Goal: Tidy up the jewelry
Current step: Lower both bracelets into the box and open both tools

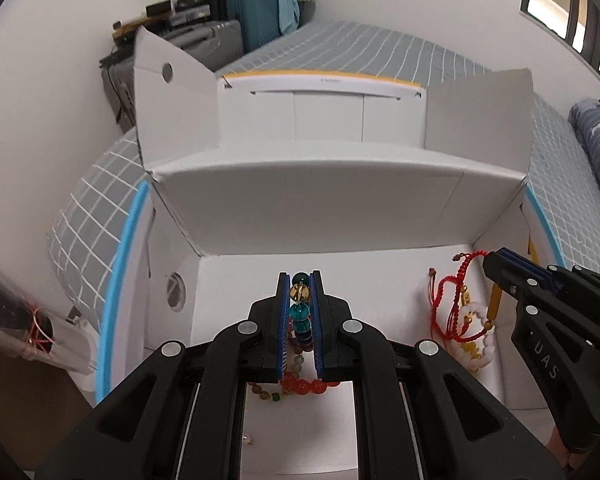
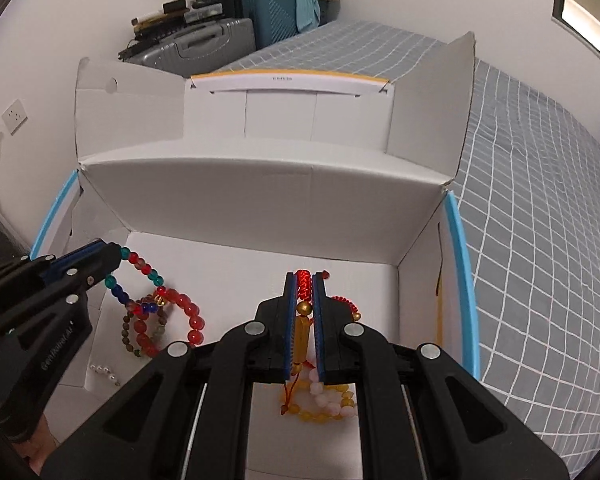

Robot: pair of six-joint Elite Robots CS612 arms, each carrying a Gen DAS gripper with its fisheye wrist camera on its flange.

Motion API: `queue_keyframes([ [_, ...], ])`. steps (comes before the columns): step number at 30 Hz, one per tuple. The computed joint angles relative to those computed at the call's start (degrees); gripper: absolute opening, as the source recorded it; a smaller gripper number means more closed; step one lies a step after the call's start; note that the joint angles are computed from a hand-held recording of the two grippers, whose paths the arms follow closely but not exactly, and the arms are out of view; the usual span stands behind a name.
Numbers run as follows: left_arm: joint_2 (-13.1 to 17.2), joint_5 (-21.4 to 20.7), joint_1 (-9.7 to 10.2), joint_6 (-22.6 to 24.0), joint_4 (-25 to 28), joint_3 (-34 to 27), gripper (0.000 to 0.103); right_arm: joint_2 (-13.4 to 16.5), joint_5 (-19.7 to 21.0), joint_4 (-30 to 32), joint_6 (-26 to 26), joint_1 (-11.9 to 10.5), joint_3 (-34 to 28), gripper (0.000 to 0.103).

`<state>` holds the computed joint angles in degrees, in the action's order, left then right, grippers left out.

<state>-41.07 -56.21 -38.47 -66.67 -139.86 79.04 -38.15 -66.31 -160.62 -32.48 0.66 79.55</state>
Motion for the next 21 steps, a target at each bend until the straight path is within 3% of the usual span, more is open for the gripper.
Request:
queue_keyframes([
  [6,0.0,-0.9,0.12,-0.6,-0.6,0.2,0.011,0.2,-1.2,1.7,0.1,0.3,-0.5,0.008],
  [8,-0.3,-0.8,0.02,-1.2,-0.4,0.3,0.016,0.1,-1.3,2.0,0.3,0.4,-0.6,0.028],
  [9,-0.5,-0.5,-0.10,-1.5,-0.4,0.5,0.024,-0.1,-0.3,1.9,0.7,0.1,-0.3,0.044],
  [10,-0.7,-0.2,-0.20,-1.9,-0.2,0.7,0.035,-0.3,0.7,1.4,1.2,-0.1,0.0,0.054],
  [19,-5.1,10.1,-3.68,-7.5,0.3,5.4,0.084,-4.2,6.5,-9.5,5.5,-3.1,6.7,0.089],
  [21,-6.1,11.9,-4.59,-8.6,0.4,6.7,0.089,-5.1,7.2,-12.9,6.2,-3.8,8.7,0.095],
])
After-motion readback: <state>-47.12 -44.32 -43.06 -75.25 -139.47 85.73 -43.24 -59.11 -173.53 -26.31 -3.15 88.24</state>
